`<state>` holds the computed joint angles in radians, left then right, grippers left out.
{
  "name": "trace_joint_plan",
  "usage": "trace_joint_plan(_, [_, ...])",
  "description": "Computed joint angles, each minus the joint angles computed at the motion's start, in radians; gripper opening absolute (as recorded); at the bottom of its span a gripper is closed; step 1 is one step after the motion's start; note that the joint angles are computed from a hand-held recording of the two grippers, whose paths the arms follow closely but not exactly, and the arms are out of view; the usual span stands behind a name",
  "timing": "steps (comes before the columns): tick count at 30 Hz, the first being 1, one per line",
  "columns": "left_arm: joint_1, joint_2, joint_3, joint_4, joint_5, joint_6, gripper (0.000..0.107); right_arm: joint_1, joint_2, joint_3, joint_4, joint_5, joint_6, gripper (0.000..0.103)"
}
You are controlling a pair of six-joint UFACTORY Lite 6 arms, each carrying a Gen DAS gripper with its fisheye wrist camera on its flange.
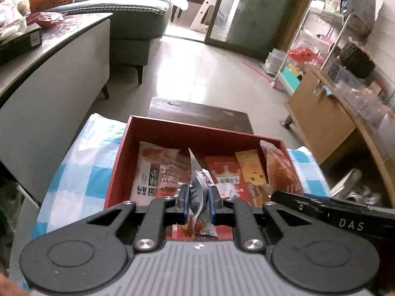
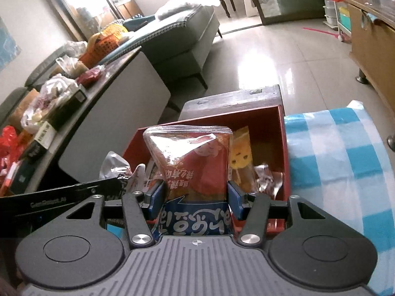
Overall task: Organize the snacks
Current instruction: 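Lift and carry the jerky pouch and chip bag over the red box with both tools, then open both tools to drop the jerky pouch and chip bag into the box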
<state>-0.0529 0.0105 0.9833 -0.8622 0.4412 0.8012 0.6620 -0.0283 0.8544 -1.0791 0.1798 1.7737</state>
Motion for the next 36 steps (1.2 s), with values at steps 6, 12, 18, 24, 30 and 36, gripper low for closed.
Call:
trace_joint_plan(6, [-0.033, 0.075, 0.028, 0.043, -0.083, -0.013, 0.012, -0.004, 0.154, 0.108, -0.039, 0.059, -0.01, 0.064])
trace_joint_plan(12, [-0.058, 0.072, 0.014, 0.199, -0.155, -0.143, 0.022, 0.04, 0.219, 0.178, 0.011, 0.15, -0.088, 0.069])
trace_joint_plan(18, [-0.063, -0.006, -0.035, 0.286, -0.169, -0.209, 0.045, 0.082, 0.183, 0.181, 0.013, 0.196, -0.077, 0.073])
trace_joint_plan(24, [-0.059, -0.104, -0.101, 0.352, -0.16, -0.254, 0.052, 0.143, 0.132, 0.174, -0.016, 0.296, -0.034, 0.078])
trace_joint_plan(30, [-0.066, -0.185, -0.166, 0.395, -0.146, -0.284, 0.053, 0.219, 0.064, 0.143, -0.006, 0.385, -0.027, 0.079])
trace_joint_plan(36, [-0.076, -0.281, -0.241, 0.5, -0.154, -0.389, 0.056, 0.282, 0.037, 0.126, -0.004, 0.464, 0.009, 0.082])
